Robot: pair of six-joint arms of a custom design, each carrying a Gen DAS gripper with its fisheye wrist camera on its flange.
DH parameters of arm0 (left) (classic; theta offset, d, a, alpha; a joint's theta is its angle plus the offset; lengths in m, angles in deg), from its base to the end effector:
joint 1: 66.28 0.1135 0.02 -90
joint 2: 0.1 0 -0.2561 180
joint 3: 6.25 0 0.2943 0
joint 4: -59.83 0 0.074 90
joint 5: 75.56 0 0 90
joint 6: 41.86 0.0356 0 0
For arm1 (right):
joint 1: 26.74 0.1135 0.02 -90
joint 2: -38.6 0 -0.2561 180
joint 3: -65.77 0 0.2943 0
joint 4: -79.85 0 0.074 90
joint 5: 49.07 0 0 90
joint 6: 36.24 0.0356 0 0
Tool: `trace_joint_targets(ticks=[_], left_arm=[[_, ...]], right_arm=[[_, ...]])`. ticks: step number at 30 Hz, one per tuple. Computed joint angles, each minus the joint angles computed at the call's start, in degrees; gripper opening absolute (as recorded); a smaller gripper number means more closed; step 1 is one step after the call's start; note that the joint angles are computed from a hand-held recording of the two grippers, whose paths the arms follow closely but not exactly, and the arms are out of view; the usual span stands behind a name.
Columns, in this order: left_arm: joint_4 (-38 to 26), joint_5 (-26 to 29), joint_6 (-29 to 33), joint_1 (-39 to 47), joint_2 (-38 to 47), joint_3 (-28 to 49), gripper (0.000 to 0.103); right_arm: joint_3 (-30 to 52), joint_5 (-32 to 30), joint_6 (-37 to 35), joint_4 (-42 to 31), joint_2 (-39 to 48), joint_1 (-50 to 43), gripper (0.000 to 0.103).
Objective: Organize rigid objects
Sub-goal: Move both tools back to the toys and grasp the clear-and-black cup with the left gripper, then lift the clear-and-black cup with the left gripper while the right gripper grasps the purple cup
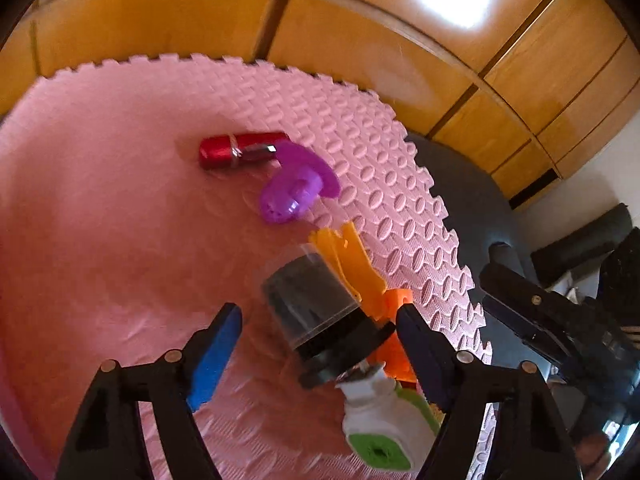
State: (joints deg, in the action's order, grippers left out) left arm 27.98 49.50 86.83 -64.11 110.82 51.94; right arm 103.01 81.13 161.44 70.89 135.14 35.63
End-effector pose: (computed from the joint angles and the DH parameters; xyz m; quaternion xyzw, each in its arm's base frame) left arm 0.3000 -0.0091 0.0158 0.3120 0.9001 -0.2662 0.1473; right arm 0.1302 0.1992 0.0209 0.4150 0.8261 0.1472 0.3516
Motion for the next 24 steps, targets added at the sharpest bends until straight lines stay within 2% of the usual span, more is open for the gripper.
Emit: trace_joint_targets(ticks=[1, 3, 5, 7, 14, 24], left_arm=[[0.27, -0.27, 0.11, -0.64, 1.0, 0.23, 0.076], [3.32, -1.24, 0.75, -1.37, 1.37, -1.2, 0.062], [6.05, -1.58, 1.78, -1.3, 0.88, -2.61, 0.057], [2.78, 0.15, 4.28, 0.62, 2.1, -0.75, 0.057], [0.57, -0.12, 11.01, 8.53, 1.9, -0.61, 0.057], [-3.51, 1.2, 27.64, 22.94, 0.04, -4.43, 0.056]], right_arm=[[0.14, 0.0, -0.11, -0.23, 0.05, -0.07, 0.082], [0.72, -0.15, -0.26, -1.36, 0.25, -0.25, 0.082], [0.89, -0.5, -0.44, -1.44, 0.55, -0.4, 0.082], [1.14, -0.76, -0.45, -1.86, 0.87, -0.53, 0.082], [1.86, -1.12, 0.0, -3.57, 1.44, -0.6, 0.082], [3.89, -2.29, -1.12, -5.28, 3.35, -0.82, 0.082]])
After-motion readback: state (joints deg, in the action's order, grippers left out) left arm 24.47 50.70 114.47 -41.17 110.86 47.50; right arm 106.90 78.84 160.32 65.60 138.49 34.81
